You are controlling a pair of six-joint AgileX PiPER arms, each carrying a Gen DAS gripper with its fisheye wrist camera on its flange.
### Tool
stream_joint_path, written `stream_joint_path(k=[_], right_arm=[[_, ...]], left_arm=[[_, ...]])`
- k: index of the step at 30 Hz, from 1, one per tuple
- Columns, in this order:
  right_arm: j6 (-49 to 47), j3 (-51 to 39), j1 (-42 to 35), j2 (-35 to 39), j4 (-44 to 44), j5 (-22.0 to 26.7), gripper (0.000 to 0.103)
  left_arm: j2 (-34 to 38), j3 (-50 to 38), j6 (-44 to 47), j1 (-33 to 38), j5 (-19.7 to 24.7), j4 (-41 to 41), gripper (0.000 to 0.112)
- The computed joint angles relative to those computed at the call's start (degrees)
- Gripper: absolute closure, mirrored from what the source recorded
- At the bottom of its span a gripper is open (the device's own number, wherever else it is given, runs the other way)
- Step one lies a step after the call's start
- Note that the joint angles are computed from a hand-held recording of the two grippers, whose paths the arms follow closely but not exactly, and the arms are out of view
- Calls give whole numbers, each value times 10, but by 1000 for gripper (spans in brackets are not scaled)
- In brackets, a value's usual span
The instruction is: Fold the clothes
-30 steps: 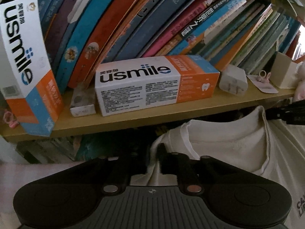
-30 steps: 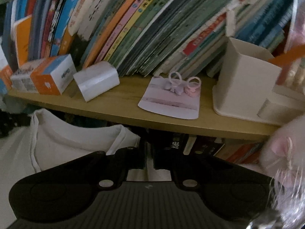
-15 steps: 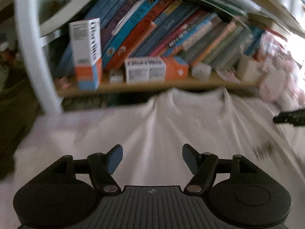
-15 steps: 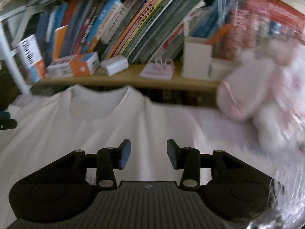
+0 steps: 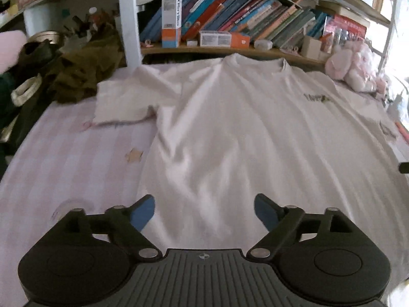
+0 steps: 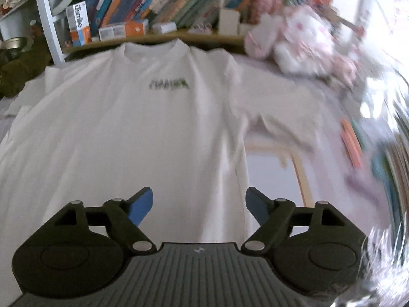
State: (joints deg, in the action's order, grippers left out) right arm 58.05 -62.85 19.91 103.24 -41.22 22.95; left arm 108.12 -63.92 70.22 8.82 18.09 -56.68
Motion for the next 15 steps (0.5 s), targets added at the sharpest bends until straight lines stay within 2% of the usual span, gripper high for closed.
stream_joint_path(k=[3, 5, 10, 12, 15], right_arm=[[155, 66, 38, -34, -99, 38, 24], [235, 107, 52, -57, -133, 51, 24], [314, 166, 63, -88, -149, 65, 31], [328, 183, 62, -97, -144, 63, 50], [337, 197, 65, -106, -138, 56, 63]], left_arm=[[-30, 47, 55, 17, -14, -43, 22], [-40, 56, 60, 36, -7, -50, 22], [-41, 62, 56, 85, 22, -73, 25], [-33, 56, 41, 91, 29, -62, 27], [-21, 47, 17, 100, 41, -44, 40]])
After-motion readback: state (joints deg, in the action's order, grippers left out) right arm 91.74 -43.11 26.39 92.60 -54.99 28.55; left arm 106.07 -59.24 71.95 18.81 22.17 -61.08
